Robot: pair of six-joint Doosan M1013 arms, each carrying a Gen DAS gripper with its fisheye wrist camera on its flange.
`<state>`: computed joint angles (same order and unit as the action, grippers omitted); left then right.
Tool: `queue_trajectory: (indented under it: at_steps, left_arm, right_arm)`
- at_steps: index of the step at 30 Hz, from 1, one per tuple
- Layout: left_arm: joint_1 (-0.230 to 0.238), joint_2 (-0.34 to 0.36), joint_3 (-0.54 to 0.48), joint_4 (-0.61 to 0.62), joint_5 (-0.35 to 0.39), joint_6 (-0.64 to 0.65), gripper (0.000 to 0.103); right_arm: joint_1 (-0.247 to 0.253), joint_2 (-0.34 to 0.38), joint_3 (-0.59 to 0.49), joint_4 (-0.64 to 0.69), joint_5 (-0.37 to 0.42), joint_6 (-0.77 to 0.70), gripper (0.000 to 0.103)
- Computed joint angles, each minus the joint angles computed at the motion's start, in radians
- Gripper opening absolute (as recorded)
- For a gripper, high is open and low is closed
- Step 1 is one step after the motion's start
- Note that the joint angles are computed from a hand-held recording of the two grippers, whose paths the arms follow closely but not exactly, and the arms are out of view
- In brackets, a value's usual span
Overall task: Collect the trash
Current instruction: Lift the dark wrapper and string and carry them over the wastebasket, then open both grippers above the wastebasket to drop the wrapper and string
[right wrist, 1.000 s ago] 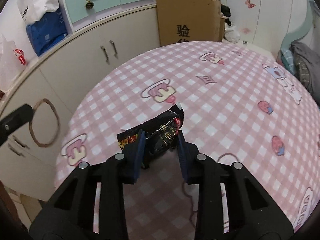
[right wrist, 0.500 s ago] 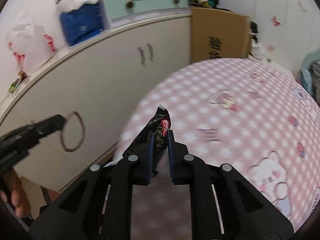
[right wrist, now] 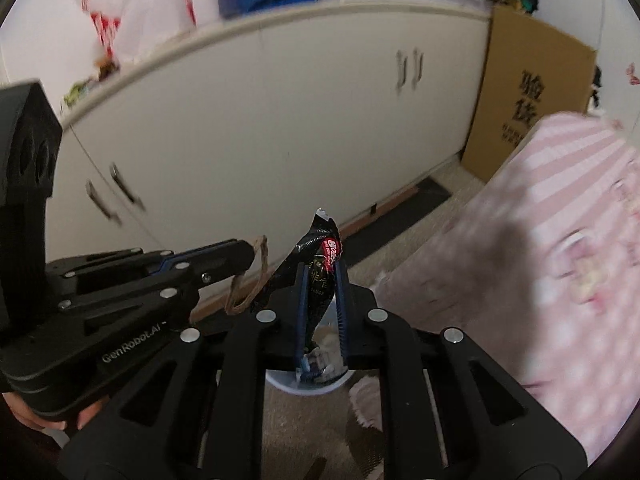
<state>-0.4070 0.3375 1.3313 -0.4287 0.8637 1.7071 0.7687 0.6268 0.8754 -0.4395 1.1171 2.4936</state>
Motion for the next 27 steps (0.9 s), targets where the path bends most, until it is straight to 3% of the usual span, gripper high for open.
queue_trajectory:
  at_steps: [8, 13, 22, 27]
  left_arm:
    - [0.022, 0.077, 0.010, 0.056, 0.080, -0.078, 0.007]
    - [0.021, 0.106, 0.018, 0.115, 0.097, -0.136, 0.062]
    - [0.008, 0.104, 0.045, 0.219, 0.077, -0.202, 0.076]
    - [0.022, 0.105, 0.051, 0.209, 0.089, -0.210, 0.077]
  right_arm:
    - [-0.017, 0.071, 0.000, 0.109, 0.028, -0.028, 0.013]
    - [-0.020, 0.094, 0.012, 0.161, 0.029, -0.030, 0.013]
    - [-0.022, 0.114, 0.012, 0.193, 0.028, -0.032, 0.013]
    - [-0.015, 0.127, -0.005, 0.191, 0.036, -0.031, 0.013]
